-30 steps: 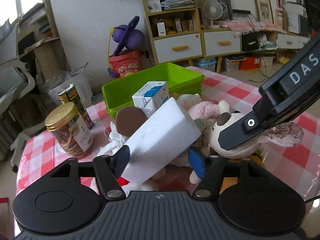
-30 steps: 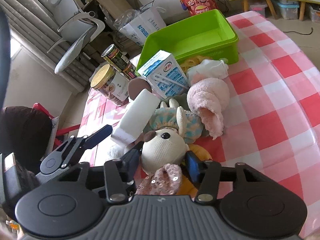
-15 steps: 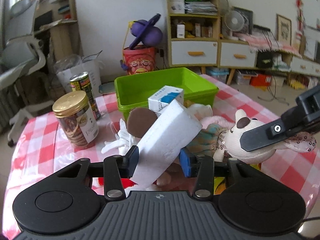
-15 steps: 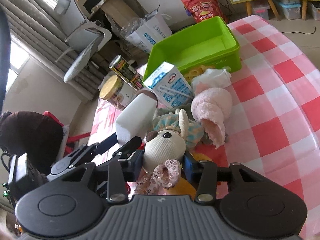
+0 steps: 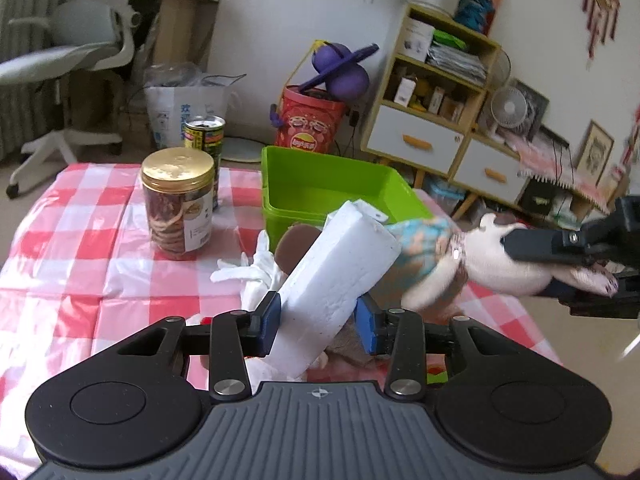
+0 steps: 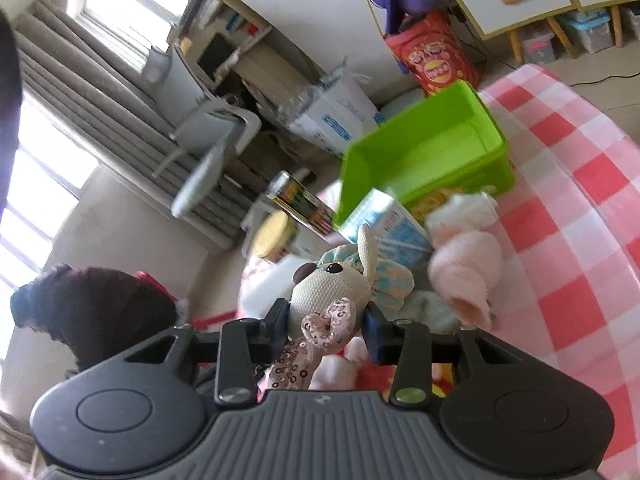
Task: Organize soft objects
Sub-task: 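Carry the foam block and bunny into the green bin and open both grippers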
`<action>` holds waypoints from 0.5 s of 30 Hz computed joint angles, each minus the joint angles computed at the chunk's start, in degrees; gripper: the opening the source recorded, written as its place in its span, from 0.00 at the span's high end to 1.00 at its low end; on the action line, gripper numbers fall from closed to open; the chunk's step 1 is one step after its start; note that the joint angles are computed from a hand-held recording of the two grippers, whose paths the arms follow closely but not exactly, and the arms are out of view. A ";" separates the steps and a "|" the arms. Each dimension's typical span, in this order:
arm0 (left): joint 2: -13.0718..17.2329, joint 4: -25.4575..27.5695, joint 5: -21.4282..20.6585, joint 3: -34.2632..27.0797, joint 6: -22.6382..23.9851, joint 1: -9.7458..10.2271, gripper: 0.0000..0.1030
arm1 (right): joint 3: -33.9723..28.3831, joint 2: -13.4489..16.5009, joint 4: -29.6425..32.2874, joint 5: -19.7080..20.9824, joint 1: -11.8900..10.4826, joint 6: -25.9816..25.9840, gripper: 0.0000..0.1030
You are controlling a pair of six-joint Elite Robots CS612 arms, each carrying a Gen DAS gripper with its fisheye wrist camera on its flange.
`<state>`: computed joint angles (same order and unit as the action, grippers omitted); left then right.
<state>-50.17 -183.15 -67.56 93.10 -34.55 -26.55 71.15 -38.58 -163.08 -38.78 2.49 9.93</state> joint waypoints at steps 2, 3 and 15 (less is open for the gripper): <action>-0.37 -0.46 0.03 0.30 -1.38 0.18 0.61 | -1.05 0.47 -1.75 0.71 0.02 2.08 0.79; -0.56 -0.59 0.37 0.41 -1.98 0.28 0.61 | -1.69 0.77 -2.62 0.99 0.05 3.13 0.79; 0.36 3.34 -0.72 -4.15 -4.91 2.59 0.62 | -16.39 9.28 -13.91 -0.73 -0.26 23.98 0.80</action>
<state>-49.81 -179.80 -68.28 88.95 -39.45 -23.96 54.76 -29.30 -176.99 -39.51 2.23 33.91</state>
